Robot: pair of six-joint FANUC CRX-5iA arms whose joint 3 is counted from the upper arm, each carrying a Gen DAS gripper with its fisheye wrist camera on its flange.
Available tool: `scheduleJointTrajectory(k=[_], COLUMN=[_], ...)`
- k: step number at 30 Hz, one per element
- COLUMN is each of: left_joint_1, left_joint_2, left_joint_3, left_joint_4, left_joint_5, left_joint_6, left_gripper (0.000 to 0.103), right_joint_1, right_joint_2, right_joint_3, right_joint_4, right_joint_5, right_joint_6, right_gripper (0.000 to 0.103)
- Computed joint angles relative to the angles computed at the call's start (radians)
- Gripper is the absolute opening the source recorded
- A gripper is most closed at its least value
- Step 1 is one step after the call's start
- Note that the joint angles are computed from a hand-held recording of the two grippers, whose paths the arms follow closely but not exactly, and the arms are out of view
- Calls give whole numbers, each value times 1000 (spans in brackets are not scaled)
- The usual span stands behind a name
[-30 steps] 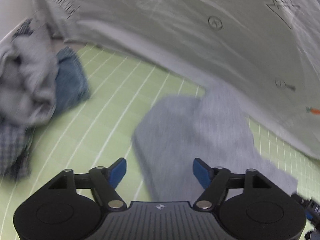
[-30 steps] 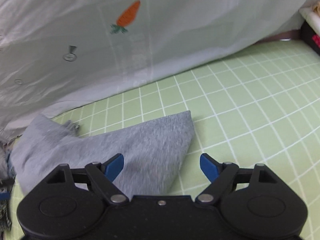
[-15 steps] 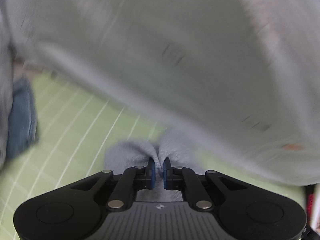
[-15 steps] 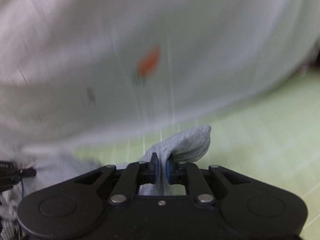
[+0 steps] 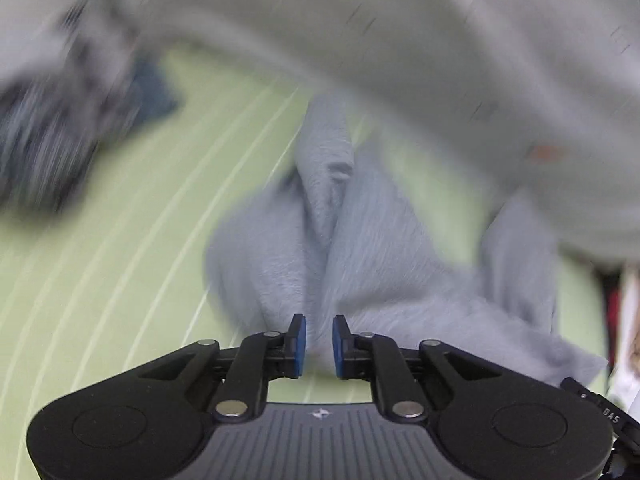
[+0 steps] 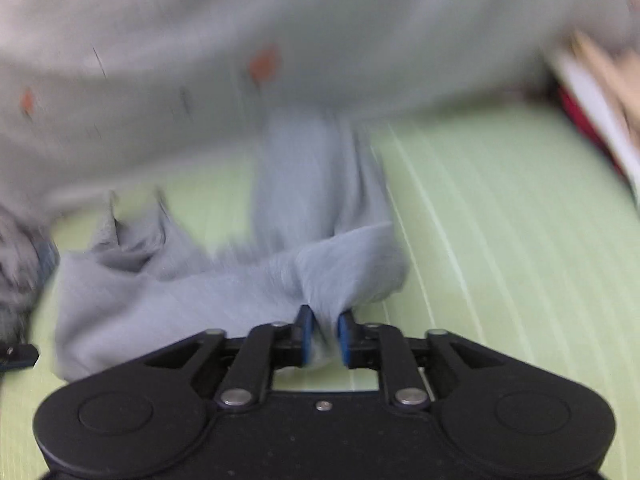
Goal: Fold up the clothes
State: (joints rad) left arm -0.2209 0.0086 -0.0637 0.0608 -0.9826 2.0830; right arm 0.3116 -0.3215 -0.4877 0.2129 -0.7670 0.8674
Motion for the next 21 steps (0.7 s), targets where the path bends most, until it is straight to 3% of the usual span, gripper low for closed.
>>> scheduleJointTrajectory(k=[1,3,6,9,13,20,21], left_joint_1=[-2,-5,-5,5,0,13,11], left_joint_2=[-7,-17,-6,18,129,352,374], left_joint_3=[-13,-22,-12,8,114,305,327], left_joint_4=[-1,-14,-27,-17,-25,15,11], left_joint_5=[-18,-10,13,42,53,2,-11], left_joint_6=[16,46,67,43,12,-93,-92], left_gripper=[23,31,38,39,53,52,47], right_joint_1=[9,15,10,-32,-63,-67,-66], right_joint_2=[-19,-38,-43,20,145,380,407], right_joint_3=[-14,-33,-43,10,98,247,266], right_joint_4=[-5,44,108,91,69,66,64], right_joint_5=[-15,14,65,119,166,157,148], right_joint_6=[-7,-29,-40,41,111,160,165], right_gripper=[33,52,62,67,75,79,76])
